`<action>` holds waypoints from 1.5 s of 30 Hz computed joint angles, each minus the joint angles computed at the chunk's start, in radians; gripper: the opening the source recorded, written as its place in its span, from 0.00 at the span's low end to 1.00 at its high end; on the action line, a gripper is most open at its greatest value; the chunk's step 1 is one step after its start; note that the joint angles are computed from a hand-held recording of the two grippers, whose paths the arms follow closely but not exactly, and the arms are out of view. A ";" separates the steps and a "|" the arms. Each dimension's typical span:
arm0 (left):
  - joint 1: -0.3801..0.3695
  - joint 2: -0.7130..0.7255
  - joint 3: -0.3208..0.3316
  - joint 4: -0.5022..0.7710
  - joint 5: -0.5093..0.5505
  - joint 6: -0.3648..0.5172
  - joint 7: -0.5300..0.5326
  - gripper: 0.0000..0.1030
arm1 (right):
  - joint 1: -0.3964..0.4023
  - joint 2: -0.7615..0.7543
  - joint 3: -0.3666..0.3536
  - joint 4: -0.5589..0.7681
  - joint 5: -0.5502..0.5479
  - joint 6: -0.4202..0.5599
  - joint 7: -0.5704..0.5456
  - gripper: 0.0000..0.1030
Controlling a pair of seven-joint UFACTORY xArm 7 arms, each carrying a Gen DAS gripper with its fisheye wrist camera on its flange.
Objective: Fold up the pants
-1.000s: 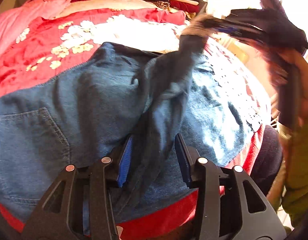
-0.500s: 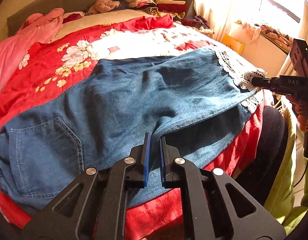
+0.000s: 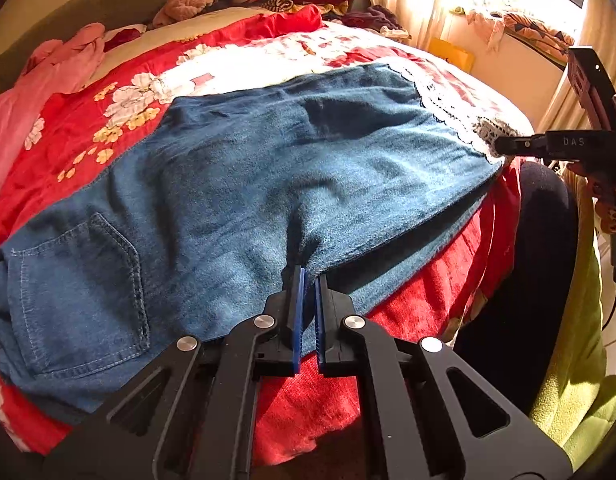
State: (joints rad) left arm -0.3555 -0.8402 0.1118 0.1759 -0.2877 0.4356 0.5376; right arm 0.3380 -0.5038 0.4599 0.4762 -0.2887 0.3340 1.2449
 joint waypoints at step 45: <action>0.514 -0.038 -0.007 0.069 0.120 -0.009 -0.144 0.87 | 0.059 0.169 -0.020 0.194 -0.226 0.080 -0.200 0.37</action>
